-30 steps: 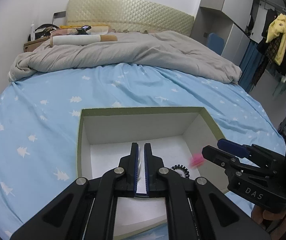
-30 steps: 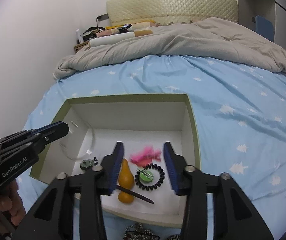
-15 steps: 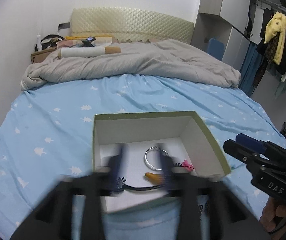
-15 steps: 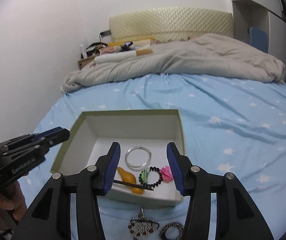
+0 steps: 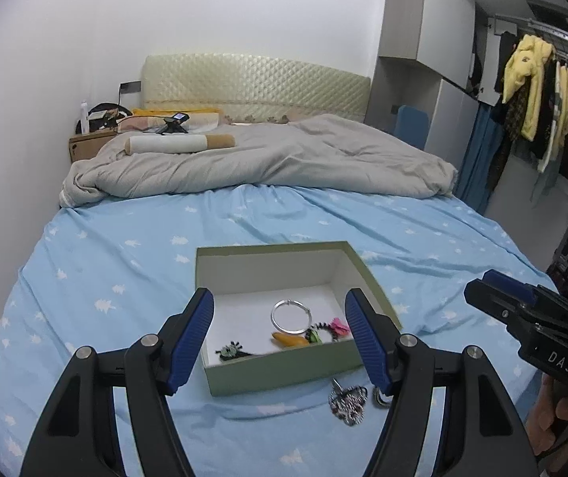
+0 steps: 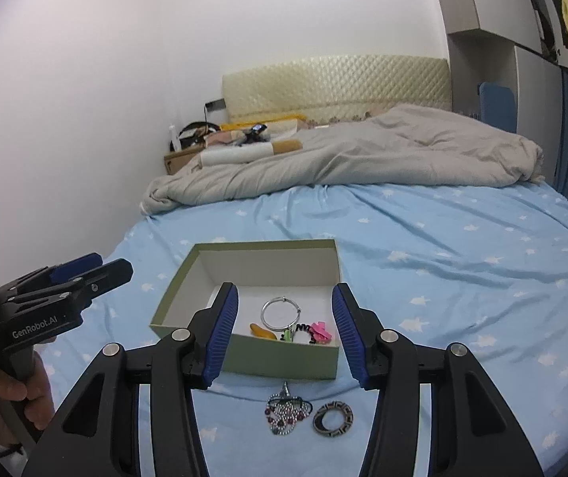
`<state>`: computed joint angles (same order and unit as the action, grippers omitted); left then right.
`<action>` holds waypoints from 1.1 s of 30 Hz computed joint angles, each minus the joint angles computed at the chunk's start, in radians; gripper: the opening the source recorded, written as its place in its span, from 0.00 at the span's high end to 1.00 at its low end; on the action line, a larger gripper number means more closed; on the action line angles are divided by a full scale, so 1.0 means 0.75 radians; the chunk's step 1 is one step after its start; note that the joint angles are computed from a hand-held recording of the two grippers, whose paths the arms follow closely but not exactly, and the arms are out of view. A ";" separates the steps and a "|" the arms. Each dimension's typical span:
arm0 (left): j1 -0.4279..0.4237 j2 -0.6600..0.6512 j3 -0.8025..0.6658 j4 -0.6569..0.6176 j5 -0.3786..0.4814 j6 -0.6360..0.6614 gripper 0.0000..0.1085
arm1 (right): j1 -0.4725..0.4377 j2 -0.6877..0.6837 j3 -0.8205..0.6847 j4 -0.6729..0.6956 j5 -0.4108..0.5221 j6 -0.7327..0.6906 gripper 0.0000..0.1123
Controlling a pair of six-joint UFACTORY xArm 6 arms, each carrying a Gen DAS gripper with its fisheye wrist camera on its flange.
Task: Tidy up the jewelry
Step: 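Withdraw both tools from the box toward the remaining jewelry, then grasp the patterned bangle with the right tool while the left tool grasps the beaded chain pendant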
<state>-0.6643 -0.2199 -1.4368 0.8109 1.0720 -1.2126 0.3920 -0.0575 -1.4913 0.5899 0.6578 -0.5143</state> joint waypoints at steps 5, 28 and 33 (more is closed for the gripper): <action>-0.083 -0.040 0.050 0.041 0.011 -0.070 0.36 | -0.017 -0.100 0.119 0.070 -0.023 -0.052 0.57; -0.153 -0.150 0.444 -0.043 -0.164 -0.315 0.38 | -0.033 -0.355 0.627 0.160 -0.146 -0.196 0.57; -0.095 -0.115 0.532 -0.127 -0.365 -0.312 0.56 | -0.043 -0.358 0.697 0.110 -0.158 -0.157 0.57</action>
